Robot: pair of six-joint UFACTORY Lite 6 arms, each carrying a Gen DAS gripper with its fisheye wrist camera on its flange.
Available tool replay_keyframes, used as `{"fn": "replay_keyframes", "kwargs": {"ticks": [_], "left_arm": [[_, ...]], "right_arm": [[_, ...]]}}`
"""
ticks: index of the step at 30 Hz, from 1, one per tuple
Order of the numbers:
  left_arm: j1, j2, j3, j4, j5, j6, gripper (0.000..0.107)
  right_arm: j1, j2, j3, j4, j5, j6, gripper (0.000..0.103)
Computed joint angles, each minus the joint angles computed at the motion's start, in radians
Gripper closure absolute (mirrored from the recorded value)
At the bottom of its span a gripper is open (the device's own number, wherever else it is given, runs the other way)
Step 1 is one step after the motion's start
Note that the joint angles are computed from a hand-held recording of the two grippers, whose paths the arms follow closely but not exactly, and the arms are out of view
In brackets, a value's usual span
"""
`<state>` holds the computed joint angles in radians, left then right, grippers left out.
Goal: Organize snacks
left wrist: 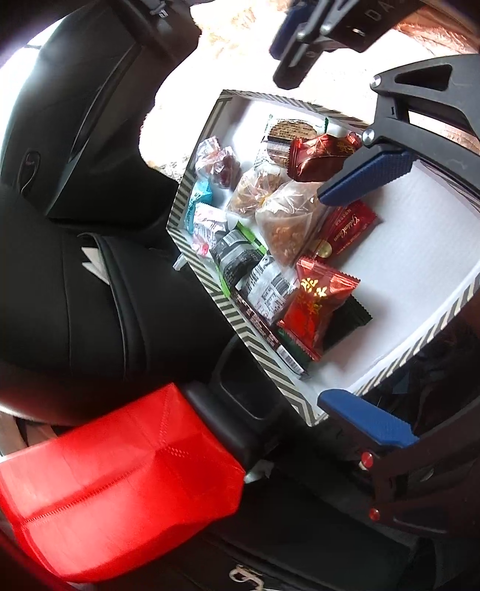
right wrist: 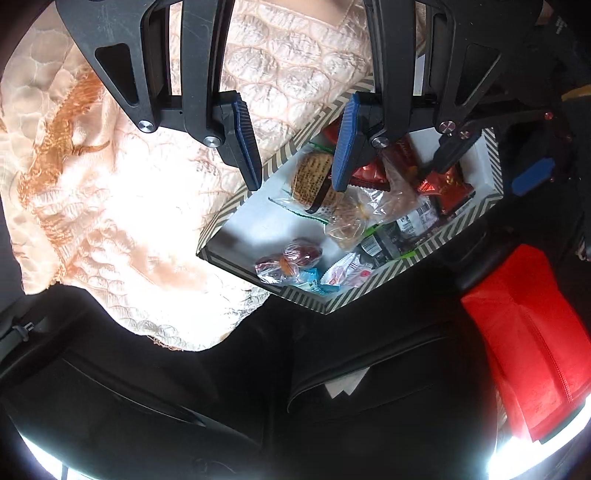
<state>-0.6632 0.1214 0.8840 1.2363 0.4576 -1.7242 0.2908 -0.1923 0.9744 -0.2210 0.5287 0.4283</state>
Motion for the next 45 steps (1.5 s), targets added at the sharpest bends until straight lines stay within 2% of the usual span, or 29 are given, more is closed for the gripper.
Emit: {"fn": "replay_keyframes", "kwargs": {"ticks": [5, 7, 9, 13, 21, 45], "left_arm": [[0.004, -0.038, -0.038, 0.017, 0.006, -0.033, 0.005], [-0.026, -0.015, -0.01, -0.037, 0.084, 0.019, 0.005], [-0.047, -0.008, -0.005, -0.029, 0.115, 0.026, 0.005], [-0.029, -0.039, -0.035, -0.007, 0.06, -0.005, 0.005], [-0.024, -0.052, -0.05, 0.018, 0.019, -0.031, 0.005], [-0.047, -0.033, -0.051, 0.069, 0.037, -0.08, 0.005]], "right_arm": [[0.025, -0.019, -0.034, -0.019, 0.0, 0.047, 0.064], [0.041, -0.036, -0.048, -0.036, -0.004, 0.08, 0.064], [0.046, -0.045, -0.056, -0.024, -0.004, 0.08, 0.064], [0.064, -0.05, -0.06, -0.038, 0.004, 0.098, 0.064], [0.052, -0.054, -0.072, 0.009, -0.002, 0.062, 0.064], [0.058, -0.05, -0.087, 0.017, 0.004, 0.059, 0.064]]}}
